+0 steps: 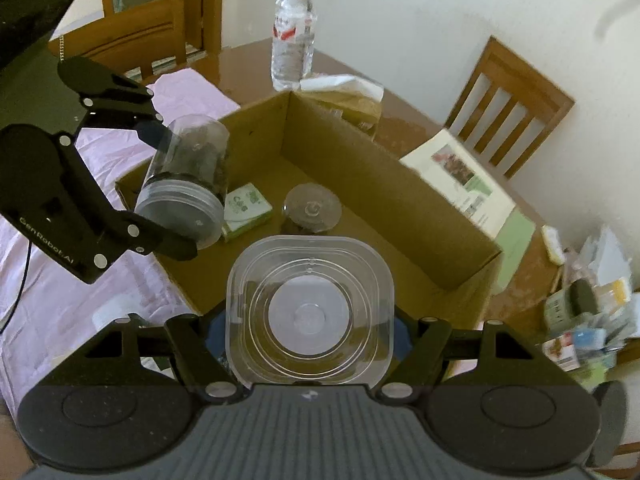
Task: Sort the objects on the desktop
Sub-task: 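Carry the jar into the box with left tool while right drops the container in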
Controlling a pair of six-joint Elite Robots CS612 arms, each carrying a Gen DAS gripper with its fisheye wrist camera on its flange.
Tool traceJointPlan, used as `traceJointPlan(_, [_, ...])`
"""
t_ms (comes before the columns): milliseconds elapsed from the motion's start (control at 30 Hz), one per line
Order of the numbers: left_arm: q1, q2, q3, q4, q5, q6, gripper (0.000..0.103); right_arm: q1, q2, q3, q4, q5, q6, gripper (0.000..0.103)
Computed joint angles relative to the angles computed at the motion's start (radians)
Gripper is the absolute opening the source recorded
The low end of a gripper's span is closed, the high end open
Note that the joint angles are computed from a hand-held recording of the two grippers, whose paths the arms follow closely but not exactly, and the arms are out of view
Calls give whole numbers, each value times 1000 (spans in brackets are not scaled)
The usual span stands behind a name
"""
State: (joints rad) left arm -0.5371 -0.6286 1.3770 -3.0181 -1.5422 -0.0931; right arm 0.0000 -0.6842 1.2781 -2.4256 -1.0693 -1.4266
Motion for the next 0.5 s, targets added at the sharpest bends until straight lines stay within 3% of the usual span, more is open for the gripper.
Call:
traceJointPlan(167, [-1,0,-1,9,11,-44,88,9,27,-42,76,-21,8,79])
traceJointPlan(333, [-3,-12,12,3,28,-88,89,0,32,-49,81,23,34,103])
traceJointPlan(500, [-14,-35,50,-47,71,-85,91,-14,17,-28,52,52,58,103])
